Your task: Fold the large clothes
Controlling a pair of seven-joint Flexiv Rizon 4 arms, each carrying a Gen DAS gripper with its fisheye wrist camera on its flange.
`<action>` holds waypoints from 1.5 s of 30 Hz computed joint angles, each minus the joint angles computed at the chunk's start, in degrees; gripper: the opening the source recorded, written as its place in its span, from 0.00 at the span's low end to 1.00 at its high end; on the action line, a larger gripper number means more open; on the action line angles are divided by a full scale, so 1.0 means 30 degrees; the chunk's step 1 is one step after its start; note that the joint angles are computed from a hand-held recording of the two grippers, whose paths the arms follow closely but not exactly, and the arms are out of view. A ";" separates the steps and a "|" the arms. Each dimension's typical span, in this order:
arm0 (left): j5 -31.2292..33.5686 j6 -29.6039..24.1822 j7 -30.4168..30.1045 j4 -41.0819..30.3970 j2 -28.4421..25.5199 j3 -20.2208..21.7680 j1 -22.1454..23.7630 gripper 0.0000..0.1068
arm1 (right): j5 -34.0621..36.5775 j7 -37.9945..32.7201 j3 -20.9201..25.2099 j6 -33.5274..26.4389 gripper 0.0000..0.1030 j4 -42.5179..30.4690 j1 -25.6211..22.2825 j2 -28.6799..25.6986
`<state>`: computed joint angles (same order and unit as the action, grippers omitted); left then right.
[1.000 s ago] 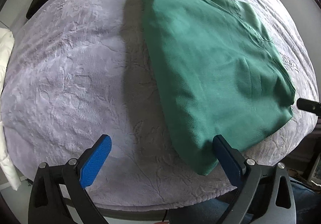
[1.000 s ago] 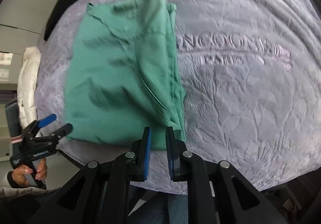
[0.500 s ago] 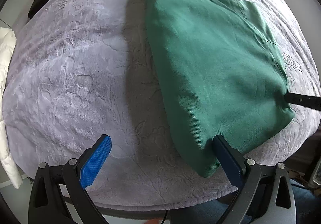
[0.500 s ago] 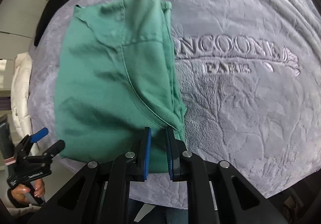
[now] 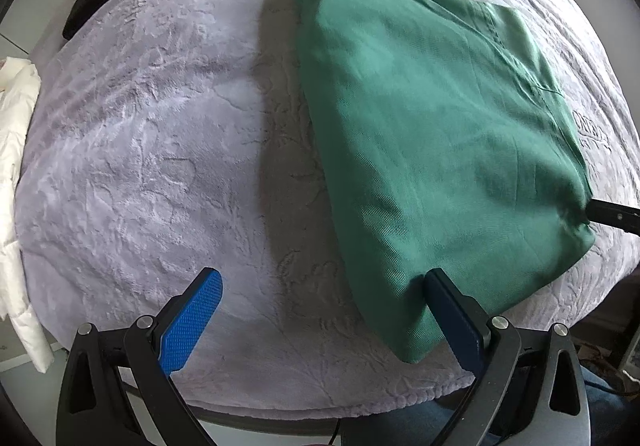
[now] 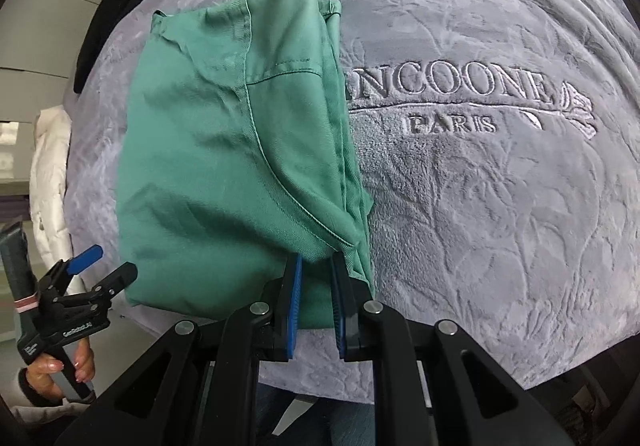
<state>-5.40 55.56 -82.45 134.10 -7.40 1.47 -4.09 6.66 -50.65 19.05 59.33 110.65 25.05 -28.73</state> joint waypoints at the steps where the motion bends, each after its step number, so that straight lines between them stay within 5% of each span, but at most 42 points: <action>1: -0.0033 -0.0054 0.0015 -0.0067 0.0031 0.0028 0.0047 0.94 | 0.0016 0.0043 0.0001 -0.0020 0.16 0.0020 0.0000 0.0098; 8: -0.0913 -0.0453 -0.0079 -0.0881 0.0156 0.0035 0.0350 0.94 | -0.0234 0.0481 -0.0341 -0.0207 0.18 -0.0085 0.0015 0.0909; 11: -0.0375 -0.0227 -0.0943 -0.1447 0.0219 0.0065 0.0212 0.95 | -0.1370 0.0941 -0.0910 -0.0645 0.53 -0.0518 0.0527 0.1005; 15: -0.0235 -0.0448 -0.1682 -0.2320 0.0199 -0.0034 0.0133 0.94 | -0.2631 0.1507 -0.1361 -0.1174 0.60 -0.1156 0.0982 0.0989; 18: -0.0271 -0.0951 -0.2050 -0.2864 0.0172 -0.0082 0.0099 0.94 | -0.3375 0.2076 -0.1627 -0.1804 0.79 -0.1877 0.1295 0.0740; 24: -0.0013 -0.1255 -0.2345 -0.3230 0.0315 -0.0118 -0.0034 0.94 | -0.5029 0.2985 -0.2176 -0.1864 0.88 -0.2249 0.1822 0.0771; 45: 0.1121 -0.1706 -0.3475 -0.3796 0.0364 -0.0212 -0.0378 0.94 | -0.8005 0.5304 -0.2692 -0.4190 0.91 -0.2576 0.2353 0.0932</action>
<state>-2.04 50.44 -92.88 122.71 -6.31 0.83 -5.22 -17.36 -34.74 10.98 46.76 102.92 32.11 -25.94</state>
